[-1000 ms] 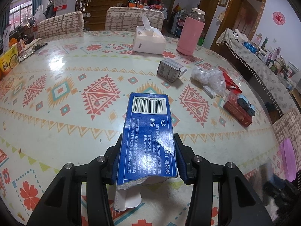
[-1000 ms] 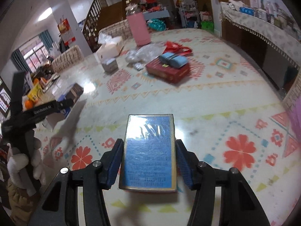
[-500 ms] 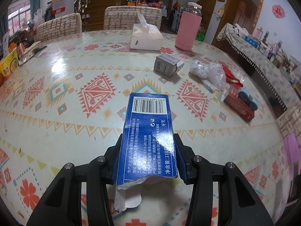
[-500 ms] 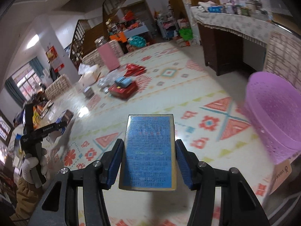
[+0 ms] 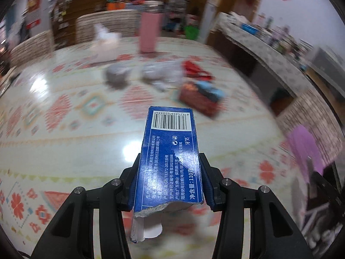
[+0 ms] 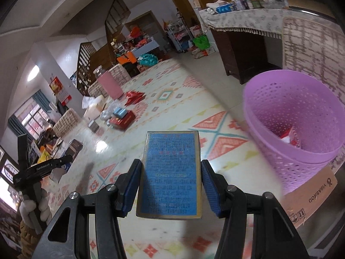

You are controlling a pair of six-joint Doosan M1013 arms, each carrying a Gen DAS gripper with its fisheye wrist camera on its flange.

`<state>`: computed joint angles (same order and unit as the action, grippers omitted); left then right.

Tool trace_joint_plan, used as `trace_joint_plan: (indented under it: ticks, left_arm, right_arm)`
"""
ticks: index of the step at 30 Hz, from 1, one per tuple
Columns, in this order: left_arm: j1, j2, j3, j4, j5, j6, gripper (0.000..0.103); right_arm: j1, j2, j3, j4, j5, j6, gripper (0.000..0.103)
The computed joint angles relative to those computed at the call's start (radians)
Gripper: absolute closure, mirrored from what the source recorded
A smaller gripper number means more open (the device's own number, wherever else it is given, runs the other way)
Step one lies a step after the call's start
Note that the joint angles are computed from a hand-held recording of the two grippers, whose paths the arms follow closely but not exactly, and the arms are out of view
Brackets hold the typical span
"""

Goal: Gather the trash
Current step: 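Carry the tissue box and blue booklet toward the purple wastebasket, then open both grippers over the wastebasket to drop the box and booklet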

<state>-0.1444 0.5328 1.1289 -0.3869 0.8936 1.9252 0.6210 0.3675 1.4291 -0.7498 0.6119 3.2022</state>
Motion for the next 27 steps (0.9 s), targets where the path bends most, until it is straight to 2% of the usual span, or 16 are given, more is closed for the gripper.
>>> trace_joint_plan:
  ticks: [7,11,16,22,27]
  left_arm:
    - [-0.096,0.005,-0.045,-0.081,0.083,0.127,0.056]
    - [-0.152,0.036,-0.107,-0.123,0.161,0.155,0.056]
    - [-0.224,0.073,-0.169,-0.142,0.214,0.171,0.056]
    - [-0.284,0.117,-0.238,-0.157,0.28,0.16,0.056]
    - [-0.314,0.152,-0.29,-0.175,0.327,0.149,0.056]
  right_arm:
    - [-0.015,-0.075,0.104,-0.112,0.016,0.151,0.043]
    - [-0.032,-0.123,0.165,-0.154,0.044,0.221,0.043]
    - [-0.056,-0.173,0.23,-0.181,0.073,0.271,0.043]
    - [-0.085,-0.209,0.284,-0.19,0.066,0.316,0.043]
    - [-0.118,-0.221,0.308,-0.19,0.036,0.331,0.043]
